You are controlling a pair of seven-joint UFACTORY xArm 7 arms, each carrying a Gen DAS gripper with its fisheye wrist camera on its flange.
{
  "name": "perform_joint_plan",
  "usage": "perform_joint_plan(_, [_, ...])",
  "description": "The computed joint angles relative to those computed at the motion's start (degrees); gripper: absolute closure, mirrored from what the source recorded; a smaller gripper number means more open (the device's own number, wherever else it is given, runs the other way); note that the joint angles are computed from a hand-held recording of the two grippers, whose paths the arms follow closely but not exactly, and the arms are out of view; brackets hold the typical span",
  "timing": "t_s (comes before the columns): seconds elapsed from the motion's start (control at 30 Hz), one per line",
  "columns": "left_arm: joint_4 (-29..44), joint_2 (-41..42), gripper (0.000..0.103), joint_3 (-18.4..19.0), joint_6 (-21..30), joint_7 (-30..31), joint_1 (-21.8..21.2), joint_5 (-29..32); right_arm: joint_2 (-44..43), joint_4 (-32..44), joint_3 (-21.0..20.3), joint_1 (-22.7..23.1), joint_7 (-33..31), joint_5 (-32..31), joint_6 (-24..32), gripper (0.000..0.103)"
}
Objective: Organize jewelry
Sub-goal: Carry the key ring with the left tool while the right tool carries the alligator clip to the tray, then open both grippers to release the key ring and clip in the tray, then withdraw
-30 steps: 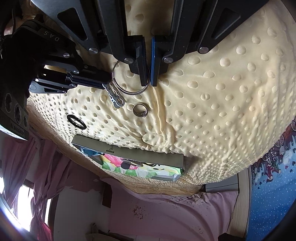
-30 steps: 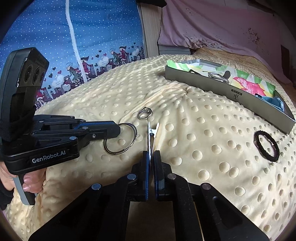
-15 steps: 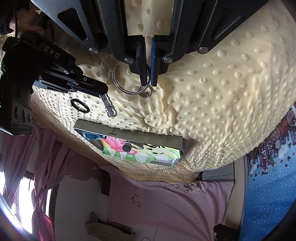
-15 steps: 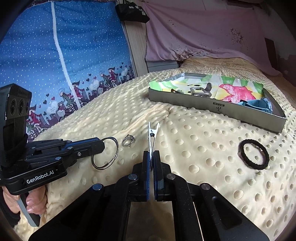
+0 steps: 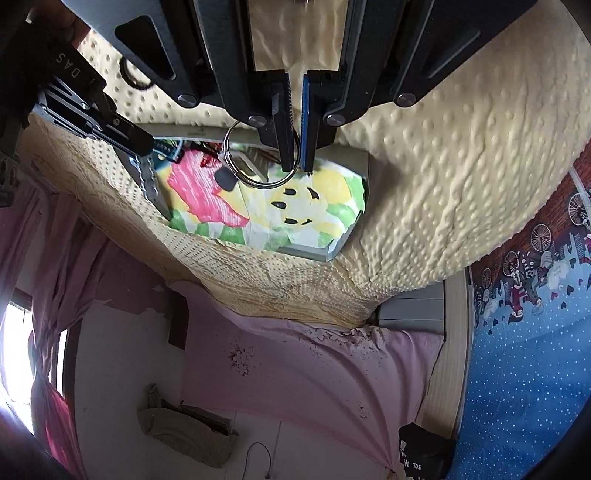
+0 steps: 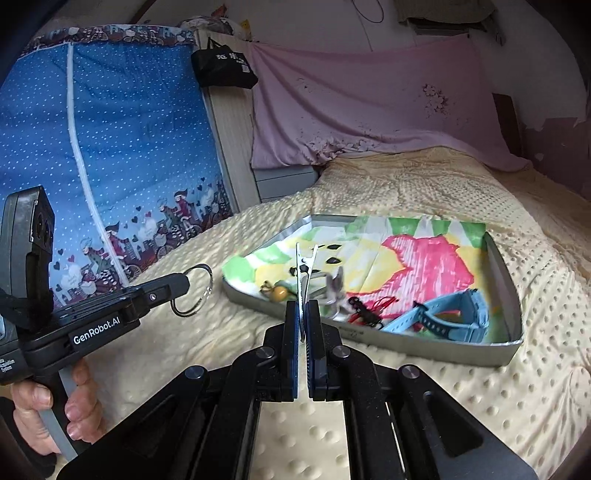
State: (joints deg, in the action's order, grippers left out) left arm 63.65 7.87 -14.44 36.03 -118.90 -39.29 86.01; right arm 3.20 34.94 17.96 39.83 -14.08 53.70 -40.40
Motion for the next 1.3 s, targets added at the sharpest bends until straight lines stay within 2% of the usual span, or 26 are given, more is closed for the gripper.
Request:
perform_joint_plan(0.13, [6.85, 6.02, 0.099, 1.98, -3.28, 5.07, 1.24, -3.66, 2.17, 4.07, -2.27, -2.10, -1.67, 2.25, 4.21, 0.099])
perform_joint_plan(0.2, [9.91, 8.77, 0.099, 3.07, -4.08, 9.45, 0.96, -7.23, 3.36, 4.88, -3.33, -3.46, 0.76, -0.65, 6.32, 0.099])
perform_joint_plan(0.3, [13.96, 12.51, 0.099, 4.29, -3.01, 16.74, -0.01, -13.62, 5.68, 6.77, -5.00, -4.28, 2.55, -2.76, 9.75, 0.099])
perform_joint_plan(0.37, [15.78, 14.16, 0.099, 5.05, -2.36, 20.30, -0.71, -17.02, 7.25, 8.47, -6.57, -3.52, 1.00, -1.55, 11.75, 0.099])
perform_joint_plan(0.5, [17.50, 15.82, 0.099, 7.23, -2.88, 23.45, -2.40, -20.32, 9.01, 9.79, -8.68, -2.94, 2.58, -3.64, 14.87, 0.099])
perform_joint_plan(0.57, [17.56, 16.09, 0.099, 8.55, -3.13, 23.70, -3.60, -21.04, 9.53, 10.74, -10.56, -1.08, 1.12, -1.83, 16.21, 0.099])
perform_joint_plan(0.67, [17.56, 16.43, 0.099, 9.93, -3.64, 24.04, -4.95, -22.18, 9.54, 10.47, -11.54, -0.59, 2.39, -3.15, 16.62, 0.099])
perform_joint_plan(0.77, [18.01, 16.87, 0.099, 10.61, -1.65, 24.91, -6.30, -23.13, 9.52, 10.17, -11.99, -0.56, 3.84, -4.93, 17.23, 0.099])
perform_joint_plan(0.87, [17.17, 16.51, 0.099, 10.84, -2.55, 24.50, -6.25, -24.34, 8.88, 9.31, -12.60, 0.61, 3.54, -4.08, 16.01, 0.099])
perform_joint_plan(0.97, [15.73, 15.34, 0.099, 11.48, -3.29, 21.69, -6.77, -23.04, 7.48, 7.46, -11.60, 0.59, 2.90, -3.25, 13.28, 0.097])
perform_joint_plan(1.03, [15.10, 14.79, 0.099, 11.34, -3.65, 20.29, -6.72, -22.28, 6.29, 6.00, -10.30, -0.09, 2.95, -2.99, 11.43, 0.092])
perform_joint_plan(1.1, [14.60, 14.29, 0.098, 10.98, -3.50, 19.58, -6.66, -21.99, 5.15, 4.65, -8.97, -0.53, 2.35, -1.95, 9.33, 0.077])
perform_joint_plan(1.13, [14.38, 14.04, 0.098, 10.88, -3.25, 18.87, -6.80, -21.50, 4.65, 4.07, -8.28, -0.68, 1.85, -1.12, 8.16, 0.074])
perform_joint_plan(1.3, [13.37, 12.55, 0.098, 9.67, -1.13, 16.52, -7.51, -18.84, 1.53, 0.95, -5.01, -1.94, 0.45, 1.63, 4.19, 0.071])
